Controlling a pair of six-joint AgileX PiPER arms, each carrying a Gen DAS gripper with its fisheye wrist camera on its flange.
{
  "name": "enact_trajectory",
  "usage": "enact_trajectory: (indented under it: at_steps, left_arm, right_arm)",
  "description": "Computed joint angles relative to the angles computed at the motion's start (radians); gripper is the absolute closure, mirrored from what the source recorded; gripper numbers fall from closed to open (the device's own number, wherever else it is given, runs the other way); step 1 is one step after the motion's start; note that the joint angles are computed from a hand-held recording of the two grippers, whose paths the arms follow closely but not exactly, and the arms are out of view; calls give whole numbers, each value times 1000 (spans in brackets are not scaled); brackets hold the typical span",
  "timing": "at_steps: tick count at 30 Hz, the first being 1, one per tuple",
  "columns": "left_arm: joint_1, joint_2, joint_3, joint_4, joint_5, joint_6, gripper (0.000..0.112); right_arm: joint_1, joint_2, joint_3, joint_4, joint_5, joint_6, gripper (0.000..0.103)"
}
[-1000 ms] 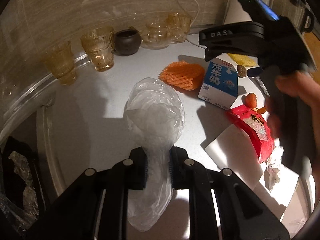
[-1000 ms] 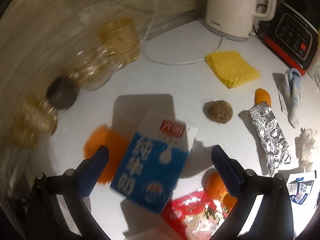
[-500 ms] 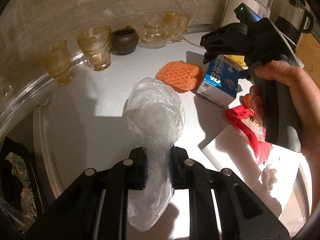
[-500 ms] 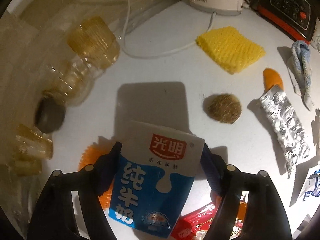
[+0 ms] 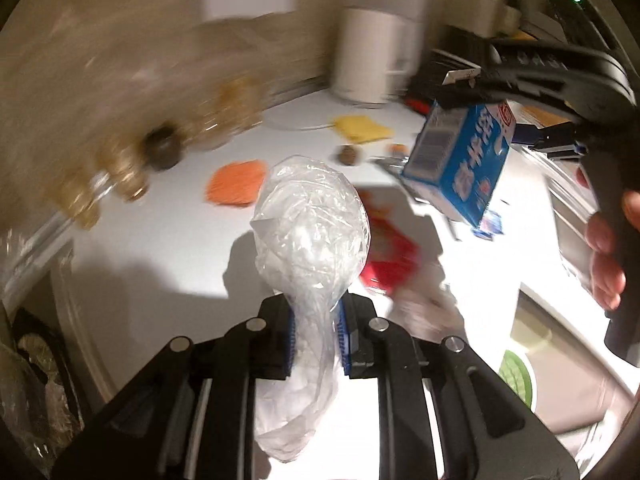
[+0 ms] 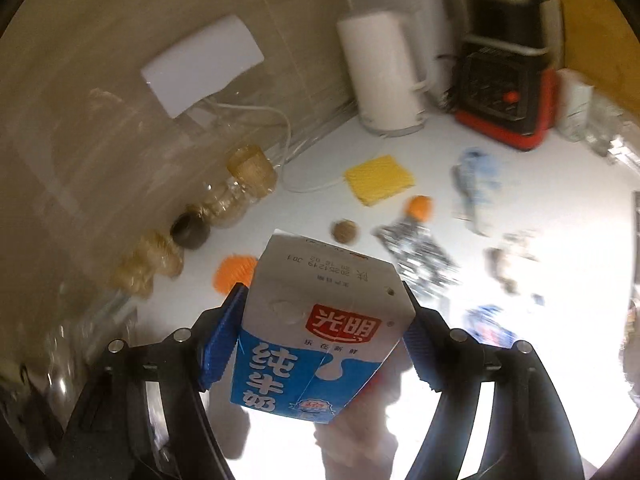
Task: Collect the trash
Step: 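Drop the milk carton and plastic bag into the green basket with both grippers, then grasp the orange foam net with the left gripper while the right grasps the brown ball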
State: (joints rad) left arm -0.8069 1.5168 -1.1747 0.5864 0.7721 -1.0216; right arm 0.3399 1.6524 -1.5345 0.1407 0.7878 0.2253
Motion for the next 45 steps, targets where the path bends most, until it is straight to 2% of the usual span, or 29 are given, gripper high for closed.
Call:
enact_trajectory:
  at_steps: [3,5,9,12,14,17,20,22,27,28,30,31,32,35,39,45]
  left_arm:
    - [-134,17,-35,-2,18,4,96]
    - [-228,41,-57,-4,26,-26,96]
    - [-350,101,-116,-27,32,-95,96]
    - [-414,161,-170,-43,50,-134,96]
    - [-440,198,-203,-43,79,-146,96]
    - [-483,261,-271,-64,118,-165,96]
    - [-517,300,-316,-65,145,-182,96]
    - [-542,339,-363,-70,170,-189,96]
    - [-566,428,-458,-146,142,-142,96]
    - [-569,446,-477,-165,134,-126,91]
    - [-571,484,-518,-202,133,-99,69]
    - [-572,500,-536,-208,137,-96,50]
    - [-577,514,-550,-202,140,-102,39]
    - [-578,541,-589,-196,152,-93,30]
    - [-569,540,-602,-187,168,-87,26]
    - [-551,437,-502,-65,200,-195,19]
  right_arm:
    - [-63,-227,241,-22,-12,-79,30]
    - [-134,-376,388,-25,14,-148,30]
    - [-270,-578,624,-16,48,-301,30]
    - [-382,-641,757,52,47,-461,28]
    - [-420,-648,853,57,4,-532,27]
    - [-485,-645,919,75,-14,-605,10]
    - [-666,-700,934,200,69,-823,2]
    - [-814,-745,926,289,142,-983,2]
    - [-1124,-766,844,427,301,-1256,2]
    - [-1177,-755,832,452,322,-1300,2]
    - [-1288,-737,806,498,379,-1382,2]
    - [-1335,-729,795,517,405,-1415,2]
    - [-1372,-721,786,529,421,-1438,2]
    - [-1426,-705,784,542,431,-1471,2]
    - [-1437,-691,791,537,426,-1468,2]
    - [-1387,-703,788,534,422,-1418,2]
